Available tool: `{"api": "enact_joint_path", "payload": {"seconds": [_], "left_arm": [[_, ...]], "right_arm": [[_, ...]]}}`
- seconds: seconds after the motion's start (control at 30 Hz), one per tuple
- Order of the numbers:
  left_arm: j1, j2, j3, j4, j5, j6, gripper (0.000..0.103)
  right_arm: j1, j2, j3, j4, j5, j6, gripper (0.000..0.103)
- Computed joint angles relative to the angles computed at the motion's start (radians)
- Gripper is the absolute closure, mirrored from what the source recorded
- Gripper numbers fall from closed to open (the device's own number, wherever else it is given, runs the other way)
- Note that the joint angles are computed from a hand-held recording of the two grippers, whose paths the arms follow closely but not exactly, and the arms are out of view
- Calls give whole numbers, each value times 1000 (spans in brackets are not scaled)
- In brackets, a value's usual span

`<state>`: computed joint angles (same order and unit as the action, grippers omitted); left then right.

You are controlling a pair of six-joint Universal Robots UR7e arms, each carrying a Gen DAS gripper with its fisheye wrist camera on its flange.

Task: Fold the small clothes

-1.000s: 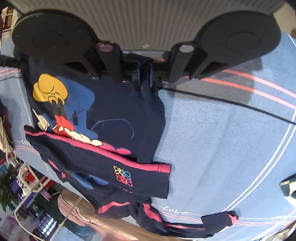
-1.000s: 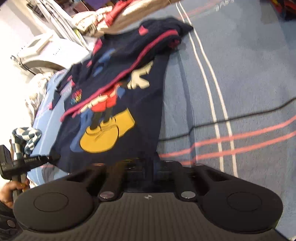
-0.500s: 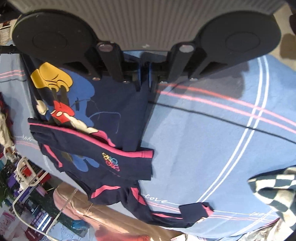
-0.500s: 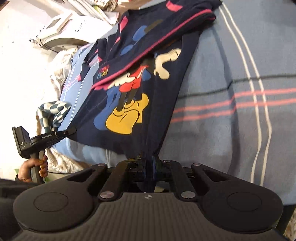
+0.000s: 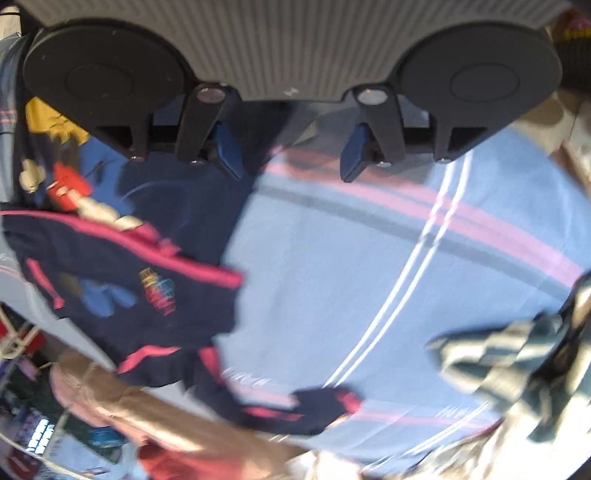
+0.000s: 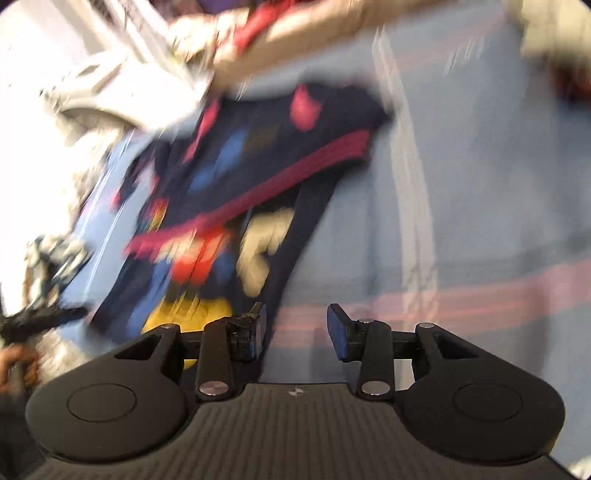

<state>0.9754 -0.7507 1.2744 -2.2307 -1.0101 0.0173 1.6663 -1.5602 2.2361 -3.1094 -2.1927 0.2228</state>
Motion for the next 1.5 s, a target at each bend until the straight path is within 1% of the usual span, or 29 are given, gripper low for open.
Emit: {"api": "enact_joint_path", "payload": {"seconds": [0.03,0.07,0.1,0.17,0.2,0.27,0.3,0.37,0.43,0.57,0.67,0.7,0.73,0.77,0.8,0.83,0.9,0.97,1.03,1.1,1.13,1.17,1.2,1.23,1.27,1.3,1.33,1.4,1.5], "left_arm": [[-10,19,-12,-10,-23,21,46],[-20,35,-20,-18,-53,39,46],[-31,55,-31,-20,-93,55,46],[-50,91,-45,-29,-182,105,46],[-64,108,-45,-35,-211,123,45],[-85,145,-64,-12,-270,157,45],[-94,161,-69,1,-303,172,45],[-113,183,-68,32,-347,189,45],[-129,195,-59,66,-359,216,44],[-158,191,4,50,-303,280,35],[-153,187,27,40,-310,279,26],[-149,189,25,41,-315,279,26],[-146,190,25,41,-317,279,26],[-143,191,25,40,-318,277,26],[-144,188,27,41,-319,277,25],[-141,187,26,44,-319,283,24],[-139,191,22,43,-319,289,22],[-138,193,24,38,-316,301,20],[-141,192,31,34,-308,309,19],[-142,191,34,34,-306,315,18],[-143,190,34,34,-306,315,18],[-143,189,33,35,-307,312,18],[-142,187,32,37,-311,308,18],[-140,187,28,40,-316,304,18],[-137,185,25,42,-324,297,18],[-134,183,23,40,-337,286,18],[-130,182,18,35,-354,274,18],[-125,189,0,8,-390,258,18],[-129,233,-61,-52,-414,281,18]], "right_arm": [[1,32,-15,-85,-50,-55,37],[-16,53,-30,-156,-60,-107,37],[-41,65,-53,-186,-54,-130,37],[-92,89,-117,-171,-64,-107,37],[-119,97,-147,-159,-63,-79,38],[-189,114,-187,-183,19,-44,40],[-218,122,-207,-175,41,-18,44],[-254,147,-253,-138,44,-3,47],[-258,201,-309,-142,30,-38,48],[-279,221,-341,-137,104,-140,48],[-278,236,-369,-95,77,-164,50],[-283,231,-373,-75,93,-171,62],[-288,229,-381,-52,106,-184,90],[-293,220,-384,-23,123,-184,102],[-296,210,-389,8,140,-169,101],[-293,206,-394,23,130,-156,102],[-278,207,-414,29,80,-159,102],[-268,214,-441,-6,25,-176,102],[-277,232,-485,11,30,-142,103],[-260,289,-544,-23,-58,-215,103],[-260,309,-565,-35,-73,-249,103],[-267,314,-580,-13,-51,-245,102],[-275,303,-583,35,-24,-203,98],[-280,286,-573,66,0,-152,78],[-280,268,-547,61,26,-111,69],[-279,247,-513,44,54,-91,56],[-276,224,-477,30,82,-91,53],[-260,180,-390,-21,107,-138,53],[-219,132,-266,-91,105,-283,53]]}}
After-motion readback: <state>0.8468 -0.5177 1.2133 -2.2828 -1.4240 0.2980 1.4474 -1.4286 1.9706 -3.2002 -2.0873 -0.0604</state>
